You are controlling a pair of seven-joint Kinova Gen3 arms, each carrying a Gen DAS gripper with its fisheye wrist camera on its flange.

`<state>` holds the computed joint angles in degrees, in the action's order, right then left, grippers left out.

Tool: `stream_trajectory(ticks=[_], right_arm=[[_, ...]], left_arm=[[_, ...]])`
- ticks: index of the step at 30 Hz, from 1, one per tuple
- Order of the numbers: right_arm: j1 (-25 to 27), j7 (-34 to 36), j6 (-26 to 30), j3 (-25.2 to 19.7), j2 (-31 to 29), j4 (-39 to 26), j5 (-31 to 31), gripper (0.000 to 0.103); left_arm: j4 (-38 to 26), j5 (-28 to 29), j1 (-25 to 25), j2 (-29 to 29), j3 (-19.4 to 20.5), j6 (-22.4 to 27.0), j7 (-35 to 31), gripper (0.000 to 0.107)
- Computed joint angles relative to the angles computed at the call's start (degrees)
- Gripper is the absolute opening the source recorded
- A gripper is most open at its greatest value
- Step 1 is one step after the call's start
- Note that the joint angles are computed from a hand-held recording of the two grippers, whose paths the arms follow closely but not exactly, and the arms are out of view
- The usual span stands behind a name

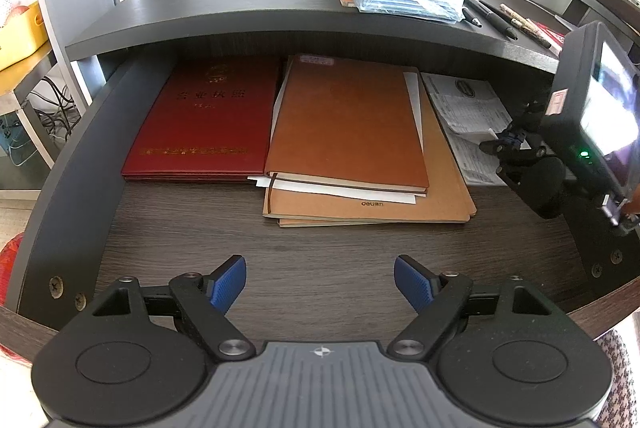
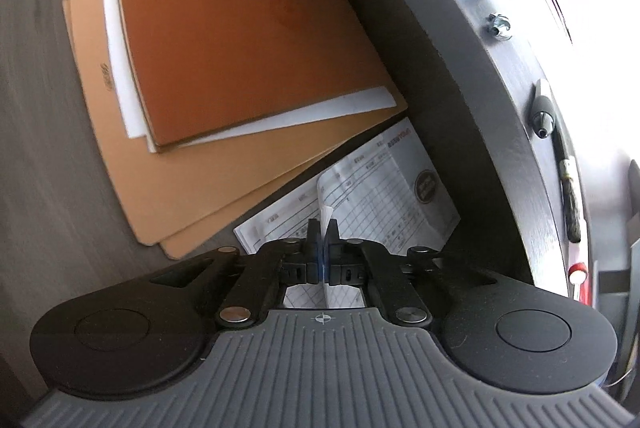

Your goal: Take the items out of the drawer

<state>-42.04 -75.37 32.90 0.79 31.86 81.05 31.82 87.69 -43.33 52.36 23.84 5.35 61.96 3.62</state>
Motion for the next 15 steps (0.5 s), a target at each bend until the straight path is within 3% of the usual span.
stream_trajectory(ticks=[15], right_arm=[[3.15, 5.40, 7.55, -4.94, -6.50, 3.80, -5.16, 0.000]], left_arm=[[-1.05, 1.52, -0.86, 0.63, -0.28, -0.02, -1.65, 0.081]])
